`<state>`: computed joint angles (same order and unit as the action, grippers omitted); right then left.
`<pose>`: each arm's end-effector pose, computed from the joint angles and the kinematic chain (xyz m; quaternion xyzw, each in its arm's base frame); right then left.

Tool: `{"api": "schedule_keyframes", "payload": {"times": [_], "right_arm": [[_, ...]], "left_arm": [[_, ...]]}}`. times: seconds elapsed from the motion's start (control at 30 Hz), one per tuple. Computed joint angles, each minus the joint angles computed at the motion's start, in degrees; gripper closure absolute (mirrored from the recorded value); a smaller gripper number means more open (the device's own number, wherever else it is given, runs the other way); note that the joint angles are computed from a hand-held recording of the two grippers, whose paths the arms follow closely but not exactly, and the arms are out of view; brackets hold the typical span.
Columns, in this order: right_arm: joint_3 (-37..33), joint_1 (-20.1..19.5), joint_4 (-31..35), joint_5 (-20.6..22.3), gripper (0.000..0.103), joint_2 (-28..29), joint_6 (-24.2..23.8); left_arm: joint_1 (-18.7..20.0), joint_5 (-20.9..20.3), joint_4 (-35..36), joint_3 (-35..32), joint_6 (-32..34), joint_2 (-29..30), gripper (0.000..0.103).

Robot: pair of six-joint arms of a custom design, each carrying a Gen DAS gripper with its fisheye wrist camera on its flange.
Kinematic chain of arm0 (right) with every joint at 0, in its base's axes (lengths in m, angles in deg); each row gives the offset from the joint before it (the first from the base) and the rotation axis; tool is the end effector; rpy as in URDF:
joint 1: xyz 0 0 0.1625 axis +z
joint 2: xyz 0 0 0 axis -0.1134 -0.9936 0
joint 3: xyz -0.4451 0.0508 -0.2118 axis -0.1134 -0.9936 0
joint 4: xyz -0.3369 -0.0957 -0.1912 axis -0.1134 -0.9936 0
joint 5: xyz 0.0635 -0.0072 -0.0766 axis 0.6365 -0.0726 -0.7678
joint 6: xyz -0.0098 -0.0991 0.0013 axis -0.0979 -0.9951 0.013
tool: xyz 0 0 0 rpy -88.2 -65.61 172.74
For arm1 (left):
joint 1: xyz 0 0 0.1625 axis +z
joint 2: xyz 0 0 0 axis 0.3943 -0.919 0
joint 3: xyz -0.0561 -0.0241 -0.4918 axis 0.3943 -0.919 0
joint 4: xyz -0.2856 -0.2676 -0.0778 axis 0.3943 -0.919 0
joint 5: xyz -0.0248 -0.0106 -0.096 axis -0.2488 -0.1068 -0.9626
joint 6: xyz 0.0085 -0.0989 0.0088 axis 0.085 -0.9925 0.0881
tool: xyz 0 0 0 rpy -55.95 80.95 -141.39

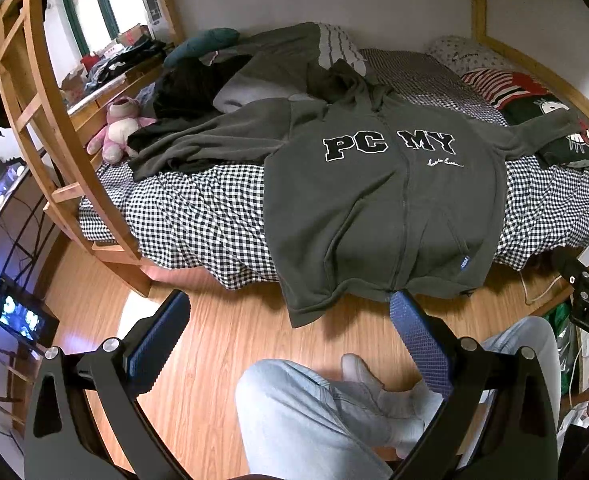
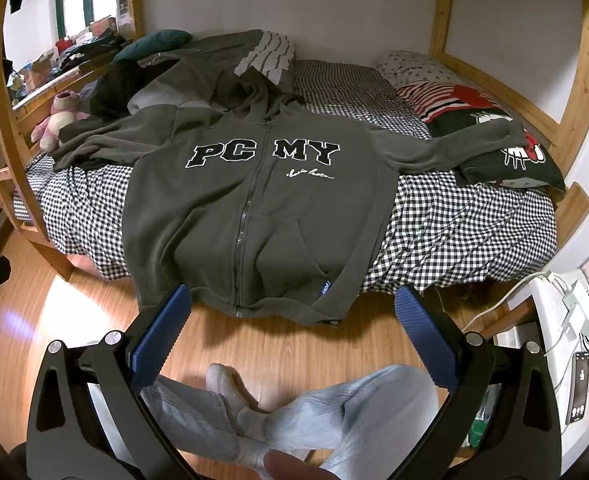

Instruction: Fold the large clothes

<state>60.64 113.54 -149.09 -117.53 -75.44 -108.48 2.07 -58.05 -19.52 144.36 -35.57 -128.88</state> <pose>0.3193 -0.7505 0.4242 0.3330 -0.8675 0.2457 0.2760 -0.5003 -0.4694 0.2305 -0.1113 0.7708 -0.3648 0.5104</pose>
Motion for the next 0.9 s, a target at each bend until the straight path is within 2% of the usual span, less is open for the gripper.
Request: {"api": "schedule_keyframes", "payload": {"times": [0.47, 0.73, 0.8, 0.9], "right_arm": [[-0.81, -0.26, 1.39, 0.35, 0.003, 0.47, 0.28], [-6.88, 0.14, 0.77, 0.02, 0.003, 5.25, -3.74], [-9.69, 0.20, 1.66, 0.26, 0.003, 7.30, -4.22], [-12.00, 0.40, -1.21, 1.18, 0.003, 10.39, -7.63]], "left_arm": [[0.47, -0.24, 0.07, 0.06, 0.08, 0.07, 0.004], [4.12, 1.68, 4.76, 0.86, -5.38, -2.19, 0.004], [5.50, 2.23, 2.91, 2.28, -5.59, -3.78, 0.004], [8.72, 5.44, -9.03, 8.82, 0.40, -9.03, 0.004]]}}
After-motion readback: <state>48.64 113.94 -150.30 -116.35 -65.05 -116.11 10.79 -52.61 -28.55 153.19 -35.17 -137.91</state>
